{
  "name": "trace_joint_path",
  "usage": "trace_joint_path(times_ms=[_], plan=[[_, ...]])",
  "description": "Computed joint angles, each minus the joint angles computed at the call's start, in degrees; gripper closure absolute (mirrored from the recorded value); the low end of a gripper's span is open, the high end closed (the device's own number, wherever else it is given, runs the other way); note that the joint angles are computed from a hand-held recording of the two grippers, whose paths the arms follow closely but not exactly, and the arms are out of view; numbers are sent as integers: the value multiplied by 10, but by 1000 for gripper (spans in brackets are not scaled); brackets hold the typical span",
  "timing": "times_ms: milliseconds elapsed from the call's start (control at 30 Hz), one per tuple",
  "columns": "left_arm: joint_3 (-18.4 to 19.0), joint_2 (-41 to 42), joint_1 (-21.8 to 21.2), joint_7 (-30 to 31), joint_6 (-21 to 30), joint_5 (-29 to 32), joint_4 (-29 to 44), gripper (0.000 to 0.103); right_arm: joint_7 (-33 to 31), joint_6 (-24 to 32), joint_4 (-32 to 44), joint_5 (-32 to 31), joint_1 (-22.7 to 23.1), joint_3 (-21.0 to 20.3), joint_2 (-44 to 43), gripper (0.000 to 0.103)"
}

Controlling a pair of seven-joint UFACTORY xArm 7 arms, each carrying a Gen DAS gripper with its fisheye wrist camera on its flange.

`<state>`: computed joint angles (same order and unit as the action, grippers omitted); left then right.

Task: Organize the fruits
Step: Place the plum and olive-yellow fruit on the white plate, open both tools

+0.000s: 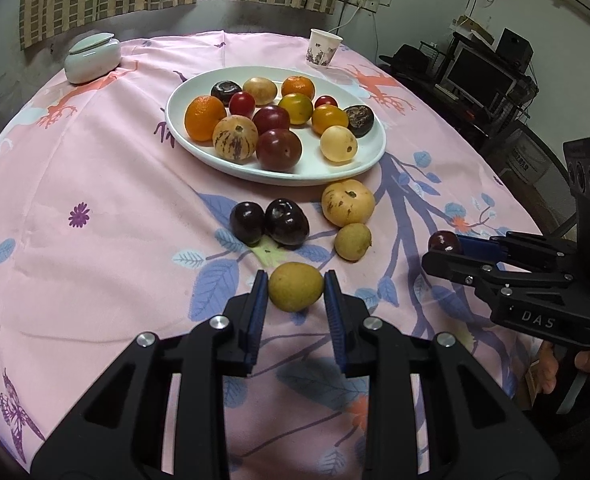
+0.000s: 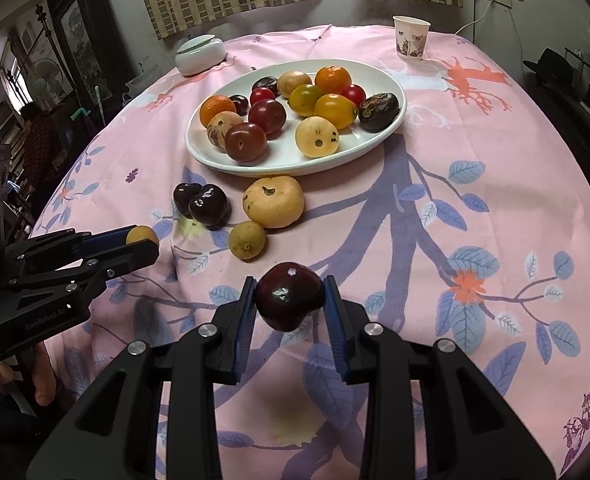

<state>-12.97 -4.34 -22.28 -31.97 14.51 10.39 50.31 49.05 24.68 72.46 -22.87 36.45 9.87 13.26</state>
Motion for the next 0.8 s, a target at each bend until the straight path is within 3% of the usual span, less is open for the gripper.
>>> trace_joint_path(times_ms=[67, 200, 400, 567, 800], plan=[[4, 3, -1, 22, 14, -7, 17, 74, -13, 2, 4, 8, -4, 3, 1, 69], [17, 31, -2, 107, 44, -58, 85, 74, -100, 5, 43, 64, -31, 16, 17, 69], [40, 164, 5, 121, 124, -31, 295, 74, -230, 55, 230, 119, -43, 12, 120, 69], [64, 288, -3, 109, 201, -33, 461, 74, -229, 80, 370, 83, 5, -45, 222, 69], [69, 332, -4, 133, 210, -57, 502, 74, -264, 102, 441, 137, -5, -37, 284, 69]])
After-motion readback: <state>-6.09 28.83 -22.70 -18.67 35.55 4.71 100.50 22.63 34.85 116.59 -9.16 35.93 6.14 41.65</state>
